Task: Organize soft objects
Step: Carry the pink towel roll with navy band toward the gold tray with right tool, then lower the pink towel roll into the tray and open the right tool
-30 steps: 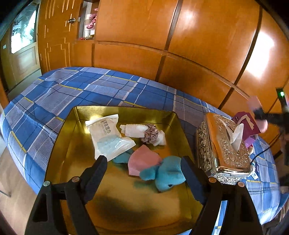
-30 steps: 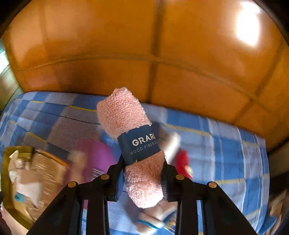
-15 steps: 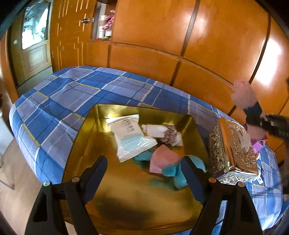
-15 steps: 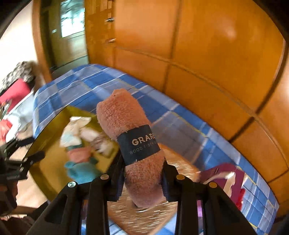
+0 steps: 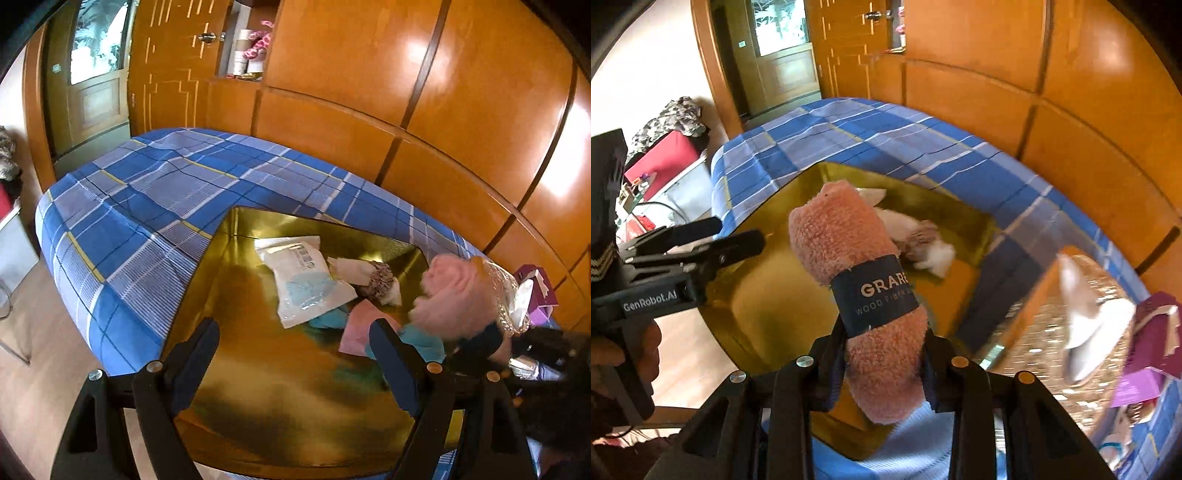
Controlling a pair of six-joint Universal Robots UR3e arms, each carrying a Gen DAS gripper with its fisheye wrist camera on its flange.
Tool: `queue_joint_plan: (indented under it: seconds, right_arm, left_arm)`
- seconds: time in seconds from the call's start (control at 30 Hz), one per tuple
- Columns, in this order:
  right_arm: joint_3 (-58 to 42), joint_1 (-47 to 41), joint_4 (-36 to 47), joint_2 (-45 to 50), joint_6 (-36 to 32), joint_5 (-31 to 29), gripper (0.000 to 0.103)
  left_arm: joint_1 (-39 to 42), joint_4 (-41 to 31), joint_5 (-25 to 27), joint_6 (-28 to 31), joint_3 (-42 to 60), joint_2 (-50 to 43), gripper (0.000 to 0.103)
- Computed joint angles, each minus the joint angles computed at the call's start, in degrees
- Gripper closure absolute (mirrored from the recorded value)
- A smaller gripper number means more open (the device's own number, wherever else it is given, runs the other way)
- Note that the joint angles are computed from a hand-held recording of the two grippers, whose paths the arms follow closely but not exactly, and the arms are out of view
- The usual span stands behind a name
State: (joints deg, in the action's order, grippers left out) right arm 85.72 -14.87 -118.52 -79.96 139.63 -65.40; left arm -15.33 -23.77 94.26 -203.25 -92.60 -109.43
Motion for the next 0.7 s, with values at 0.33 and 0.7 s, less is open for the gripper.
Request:
queue_joint_plan:
  seconds: [0.33, 0.7]
  right_arm:
    - [0.51, 4.86, 1.68, 4.22, 4.63, -0.67, 0.067]
    - [6.95, 1.61, 0.14, -0.82, 4.64, 1.07, 0.034]
  left_arm:
    - [1.52, 2.12, 2.62, -0.45, -3.8, 2.81, 0.016]
    - [-1.99, 3.31, 7.37, 2.51, -2.03, 2.08, 0.014]
